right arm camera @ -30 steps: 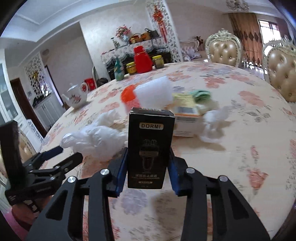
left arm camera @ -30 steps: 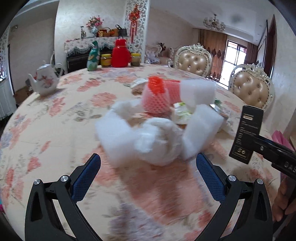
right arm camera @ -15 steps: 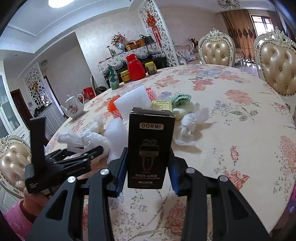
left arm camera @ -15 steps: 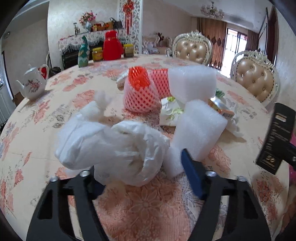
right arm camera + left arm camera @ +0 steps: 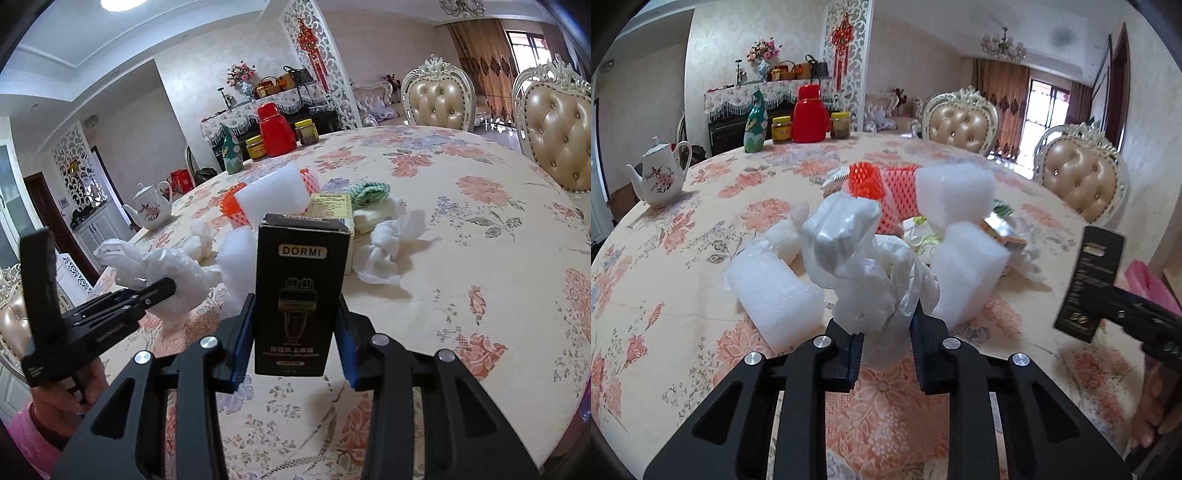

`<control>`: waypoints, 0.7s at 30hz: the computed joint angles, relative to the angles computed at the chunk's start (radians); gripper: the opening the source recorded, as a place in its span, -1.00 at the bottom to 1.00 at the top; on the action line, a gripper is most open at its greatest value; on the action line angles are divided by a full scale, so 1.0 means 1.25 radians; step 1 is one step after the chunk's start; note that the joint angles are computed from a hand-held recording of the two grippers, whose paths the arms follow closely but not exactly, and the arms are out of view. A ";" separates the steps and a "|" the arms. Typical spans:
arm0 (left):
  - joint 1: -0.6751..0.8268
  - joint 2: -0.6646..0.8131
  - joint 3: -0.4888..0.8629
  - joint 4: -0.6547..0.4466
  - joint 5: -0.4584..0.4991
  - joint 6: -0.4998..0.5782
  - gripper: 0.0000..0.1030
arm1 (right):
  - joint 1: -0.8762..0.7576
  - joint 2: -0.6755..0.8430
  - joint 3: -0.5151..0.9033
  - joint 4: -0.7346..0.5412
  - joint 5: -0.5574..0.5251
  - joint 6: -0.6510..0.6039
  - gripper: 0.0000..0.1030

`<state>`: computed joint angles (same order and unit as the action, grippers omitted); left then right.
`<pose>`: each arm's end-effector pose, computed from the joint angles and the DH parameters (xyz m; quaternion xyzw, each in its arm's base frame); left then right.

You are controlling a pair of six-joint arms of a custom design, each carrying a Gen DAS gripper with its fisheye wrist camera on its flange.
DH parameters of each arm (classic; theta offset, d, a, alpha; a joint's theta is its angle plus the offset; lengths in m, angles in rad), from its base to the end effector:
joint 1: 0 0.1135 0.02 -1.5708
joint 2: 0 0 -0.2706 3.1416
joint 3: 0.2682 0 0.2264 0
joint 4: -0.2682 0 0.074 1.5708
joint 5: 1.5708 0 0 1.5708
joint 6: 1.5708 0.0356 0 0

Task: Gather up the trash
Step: 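Carry the box and wrapped foam in both grippers to the pink bin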

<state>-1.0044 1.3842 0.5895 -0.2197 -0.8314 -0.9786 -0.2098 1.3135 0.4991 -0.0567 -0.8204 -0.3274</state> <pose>0.1388 -0.1692 0.1824 -0.0995 0.8810 0.0023 0.4625 0.2088 -0.0178 0.1824 -0.1871 0.8520 0.2778 0.4025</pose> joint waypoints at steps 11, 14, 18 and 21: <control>-0.053 0.027 0.025 0.071 -0.032 0.042 -0.58 | -0.053 -0.004 0.001 -0.009 -0.001 -0.017 -0.24; -0.063 0.052 0.047 0.109 -0.034 0.078 -0.58 | -0.075 0.002 0.001 0.001 0.005 -0.025 -0.24; -0.070 0.093 0.085 0.152 -0.030 0.124 -0.58 | -0.108 0.005 -0.005 0.029 0.028 -0.041 -0.24; -0.067 0.131 0.123 0.181 -0.008 0.173 -0.58 | -0.141 0.013 -0.005 0.046 0.041 -0.062 -0.24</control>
